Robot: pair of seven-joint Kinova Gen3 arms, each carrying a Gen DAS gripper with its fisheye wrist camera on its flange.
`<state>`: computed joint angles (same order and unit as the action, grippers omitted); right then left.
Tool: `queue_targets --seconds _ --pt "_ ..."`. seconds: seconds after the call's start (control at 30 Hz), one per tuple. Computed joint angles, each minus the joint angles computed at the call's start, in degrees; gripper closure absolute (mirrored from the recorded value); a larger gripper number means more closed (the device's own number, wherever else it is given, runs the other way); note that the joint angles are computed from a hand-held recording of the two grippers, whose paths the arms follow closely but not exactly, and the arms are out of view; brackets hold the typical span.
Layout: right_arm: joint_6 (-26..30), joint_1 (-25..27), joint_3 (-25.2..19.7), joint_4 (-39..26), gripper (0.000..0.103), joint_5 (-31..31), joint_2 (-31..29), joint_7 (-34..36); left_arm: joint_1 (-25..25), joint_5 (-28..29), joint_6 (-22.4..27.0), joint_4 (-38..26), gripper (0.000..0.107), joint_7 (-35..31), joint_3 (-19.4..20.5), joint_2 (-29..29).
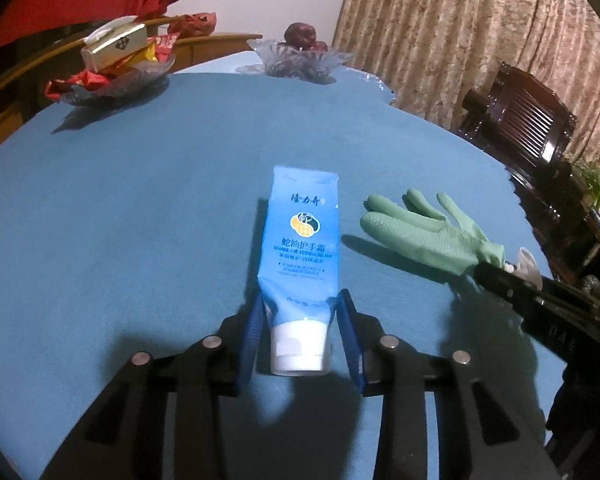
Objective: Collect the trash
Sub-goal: 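Grasp the mint-green glove's white cuff with the right gripper while the left holds the tube, then carry the toothpaste tube and green glove over the bin and open both grippers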
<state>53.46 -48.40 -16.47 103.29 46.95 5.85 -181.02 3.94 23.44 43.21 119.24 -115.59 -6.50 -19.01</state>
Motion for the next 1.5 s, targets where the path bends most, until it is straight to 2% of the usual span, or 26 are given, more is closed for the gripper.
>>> queue_targets --seconds 0.17,0.5,0.87,1.03,1.3,1.5 --pt "3.6 -0.8 -1.9 2.0 0.073 2.2 -3.7 -4.0 0.5 -1.0 2.2 -0.7 0.071 1.2 1.0 -2.3" --pt "10.2 0.4 -8.3 3.8 0.074 2.5 -9.7 -6.7 3.2 -1.8 6.0 -3.3 0.072 4.1 2.8 -5.0" --pt "23.8 1.4 -17.7 3.4 0.074 4.3 -16.4 -10.0 6.9 -2.2 9.3 -7.6 0.073 8.4 5.8 -8.4" --pt "31.4 3.5 -23.3 2.8 0.074 2.5 -20.1 -10.6 9.5 -1.8 10.4 -9.3 0.073 10.0 8.1 -9.3" --pt "43.2 9.7 -33.3 1.6 0.074 -2.8 -26.3 -11.1 13.8 -1.1 9.6 -11.1 0.073 13.6 13.4 -9.9" --pt "49.3 15.3 -38.4 0.7 0.074 -8.3 -32.3 -10.0 17.5 -1.0 8.0 -12.7 0.073 16.5 18.0 -8.9"
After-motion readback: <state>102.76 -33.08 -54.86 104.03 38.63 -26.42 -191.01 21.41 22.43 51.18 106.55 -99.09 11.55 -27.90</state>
